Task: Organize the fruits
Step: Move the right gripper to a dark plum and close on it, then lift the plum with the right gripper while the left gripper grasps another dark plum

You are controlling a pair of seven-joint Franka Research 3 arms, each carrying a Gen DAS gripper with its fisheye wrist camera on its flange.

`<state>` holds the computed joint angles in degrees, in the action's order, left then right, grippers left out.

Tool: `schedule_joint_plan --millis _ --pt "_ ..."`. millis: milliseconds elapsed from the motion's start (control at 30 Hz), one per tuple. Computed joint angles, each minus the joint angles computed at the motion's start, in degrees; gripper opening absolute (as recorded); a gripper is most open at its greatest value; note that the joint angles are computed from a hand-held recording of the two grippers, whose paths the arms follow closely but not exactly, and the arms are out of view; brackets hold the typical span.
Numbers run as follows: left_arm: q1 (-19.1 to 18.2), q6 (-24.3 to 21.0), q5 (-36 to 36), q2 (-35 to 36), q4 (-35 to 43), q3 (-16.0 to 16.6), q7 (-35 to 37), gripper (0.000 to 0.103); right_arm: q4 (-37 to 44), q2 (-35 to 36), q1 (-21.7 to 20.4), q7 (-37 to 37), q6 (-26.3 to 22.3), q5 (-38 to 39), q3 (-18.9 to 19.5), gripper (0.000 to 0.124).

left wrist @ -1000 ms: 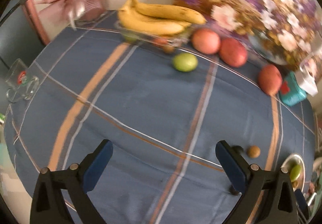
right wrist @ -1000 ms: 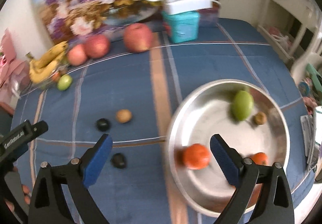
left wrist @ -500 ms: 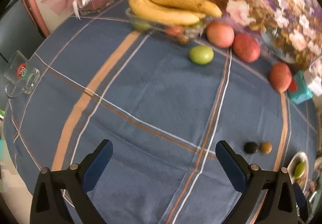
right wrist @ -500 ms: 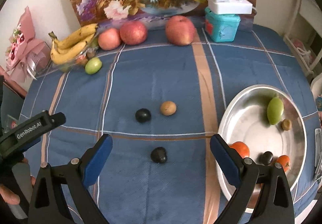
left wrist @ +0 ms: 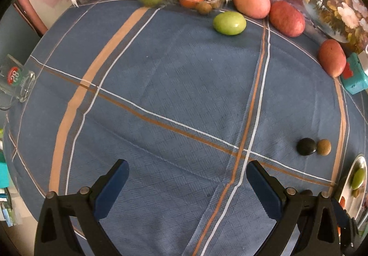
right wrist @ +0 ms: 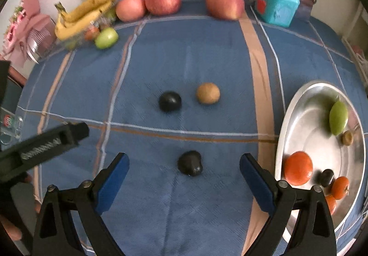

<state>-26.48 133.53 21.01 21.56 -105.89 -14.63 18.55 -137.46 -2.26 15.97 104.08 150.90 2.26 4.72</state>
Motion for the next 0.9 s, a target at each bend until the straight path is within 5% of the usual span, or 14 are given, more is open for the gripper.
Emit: schedule_joint_plan --millis 133,333,667,900 --pt "-0.5 -0.6 0.3 1.2 1.5 -0.1 0.5 0.103 0.0 0.8 -0.2 0.8 -0.1 -1.2 -0.2 0.066" --pt "-1.6 -2.1 0.7 3.0 4.1 0.0 1.6 0.103 0.4 2.0 0.1 -0.6 -0.3 -0.5 -0.3 0.046" --pt "-2.1 -2.5 0.9 2.9 4.4 0.1 1.2 0.103 0.8 2.8 0.9 -1.5 -1.0 0.7 -0.3 0.028" --pt "-2.3 -2.6 0.6 3.4 5.3 0.1 1.0 0.103 0.5 2.3 1.0 -2.1 -0.9 1.6 -0.2 0.026"
